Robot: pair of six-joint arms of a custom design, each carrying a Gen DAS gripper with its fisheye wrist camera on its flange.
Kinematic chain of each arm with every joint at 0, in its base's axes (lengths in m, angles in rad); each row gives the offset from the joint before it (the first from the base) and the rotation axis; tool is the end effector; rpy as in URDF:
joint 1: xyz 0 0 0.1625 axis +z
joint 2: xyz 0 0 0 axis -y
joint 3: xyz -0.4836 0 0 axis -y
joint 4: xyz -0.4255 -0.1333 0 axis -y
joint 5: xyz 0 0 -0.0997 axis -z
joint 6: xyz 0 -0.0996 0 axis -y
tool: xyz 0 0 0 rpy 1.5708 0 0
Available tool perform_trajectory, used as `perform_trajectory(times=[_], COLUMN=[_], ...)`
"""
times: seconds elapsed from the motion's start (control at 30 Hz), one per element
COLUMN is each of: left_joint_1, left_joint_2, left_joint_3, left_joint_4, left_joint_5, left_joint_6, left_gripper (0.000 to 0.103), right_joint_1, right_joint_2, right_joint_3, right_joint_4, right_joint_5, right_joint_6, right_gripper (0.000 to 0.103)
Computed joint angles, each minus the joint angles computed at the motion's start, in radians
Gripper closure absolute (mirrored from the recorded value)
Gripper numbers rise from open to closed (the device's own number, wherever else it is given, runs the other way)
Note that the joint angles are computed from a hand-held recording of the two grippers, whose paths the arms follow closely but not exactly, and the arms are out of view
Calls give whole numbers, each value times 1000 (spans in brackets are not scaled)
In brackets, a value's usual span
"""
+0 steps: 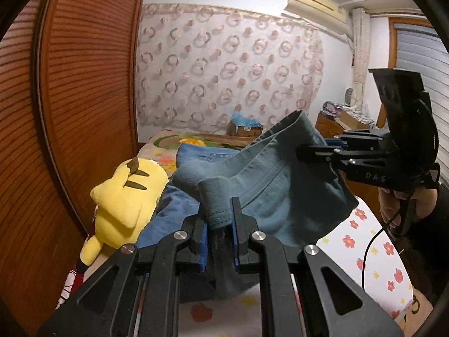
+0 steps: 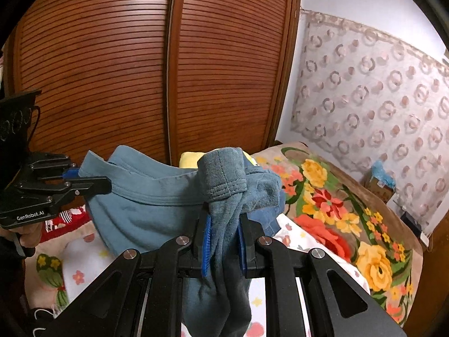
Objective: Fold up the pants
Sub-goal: 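Lift the folded shorts with both grippers onto the jeans stack and open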
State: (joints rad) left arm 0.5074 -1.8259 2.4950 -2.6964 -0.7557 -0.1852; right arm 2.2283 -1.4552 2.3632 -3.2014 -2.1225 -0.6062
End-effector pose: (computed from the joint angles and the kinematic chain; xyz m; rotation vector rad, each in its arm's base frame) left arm -0.1896 -0.3409 0.3492 0.8395 2.3797 -1.1069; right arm 0.3383 -0.3054 0.3098 1.2385 -2.1368 0.9455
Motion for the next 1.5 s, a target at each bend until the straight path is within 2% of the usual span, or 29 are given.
perform_trajectory(times=[0.33,0.47,0.57,0.8,0.9,0.93,1.0,1.07,1.1,1.2,1.33,1.4,1.5], left_joint_1=[177,227,260,289,282,279,264,250,239,211,197,198,202], left_joint_2=[150,182,204,206,206,205,202,196,189,168,170,188,215], left_joint_3=[-50,-60,-64,-56,-56,-55,-49,-37,-26,-10,-7,-7,-4], left_joint_4=[-226,-279,-309,-307,-292,-291,-292,-313,-337,-350,-323,-307,-277], left_joint_5=[-85,-87,-75,-70,-53,-48,-20,1,8,26,5,0,-7], left_joint_6=[124,140,144,137,121,116,114,124,135,138,133,127,116], left_gripper=[89,89,89,89,89,86,76,41,36,33,33,33,33], right_joint_1=[-69,-93,-116,-175,-186,-188,-186,-183,-181,-173,-169,-179,-196], right_joint_2=[122,192,241,289,288,286,272,246,230,181,127,118,128], right_joint_3=[-137,-206,-254,-292,-286,-285,-270,-249,-237,-194,-133,-113,-99], right_joint_4=[31,60,84,79,63,57,24,-10,-19,-44,-31,-20,-31], right_joint_5=[28,52,81,162,155,162,157,154,152,152,185,203,184], right_joint_6=[-119,-171,-179,-183,-152,-140,-121,-109,-109,-101,-78,-74,-81], right_gripper=[87,87,87,87,78,75,71,69,68,68,68,68,68])
